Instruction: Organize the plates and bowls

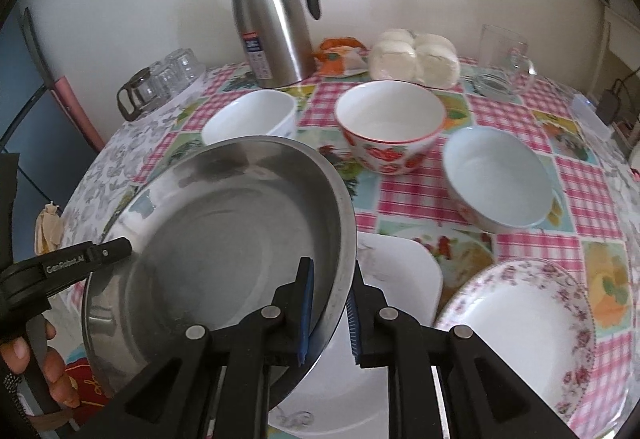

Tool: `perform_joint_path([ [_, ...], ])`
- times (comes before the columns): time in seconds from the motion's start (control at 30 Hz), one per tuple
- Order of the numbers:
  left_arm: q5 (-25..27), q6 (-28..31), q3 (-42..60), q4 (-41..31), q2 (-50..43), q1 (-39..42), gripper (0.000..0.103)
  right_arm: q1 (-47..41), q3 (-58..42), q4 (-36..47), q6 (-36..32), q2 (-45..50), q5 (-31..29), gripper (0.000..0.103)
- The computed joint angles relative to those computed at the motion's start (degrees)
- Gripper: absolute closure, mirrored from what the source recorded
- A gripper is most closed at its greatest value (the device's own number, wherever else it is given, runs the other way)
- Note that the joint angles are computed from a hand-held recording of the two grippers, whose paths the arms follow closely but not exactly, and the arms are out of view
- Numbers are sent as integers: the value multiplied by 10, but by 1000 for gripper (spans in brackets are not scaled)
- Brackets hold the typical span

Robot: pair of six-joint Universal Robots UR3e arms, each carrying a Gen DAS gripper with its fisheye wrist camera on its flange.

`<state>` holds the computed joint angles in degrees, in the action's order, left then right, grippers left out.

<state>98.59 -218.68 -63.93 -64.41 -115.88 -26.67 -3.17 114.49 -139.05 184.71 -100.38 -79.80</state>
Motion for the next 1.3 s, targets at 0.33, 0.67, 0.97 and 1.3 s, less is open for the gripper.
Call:
perform_joint_path([
  [0.33, -13, 4, 88, -46, -57, -36, 76, -76, 47, 41, -37, -67, 23, 86],
  [0.67, -24, 18, 156, -90, -95, -63, 76, -123, 71, 99, -59, -115, 18, 85],
  [0.97, -56, 33, 187, -135, -120, -62, 75, -132, 83, 132, -53, -125, -2, 85],
  [1.3, -69, 33, 185, -137, -120, -60, 73, -124, 85, 136, -42, -123, -17, 84],
])
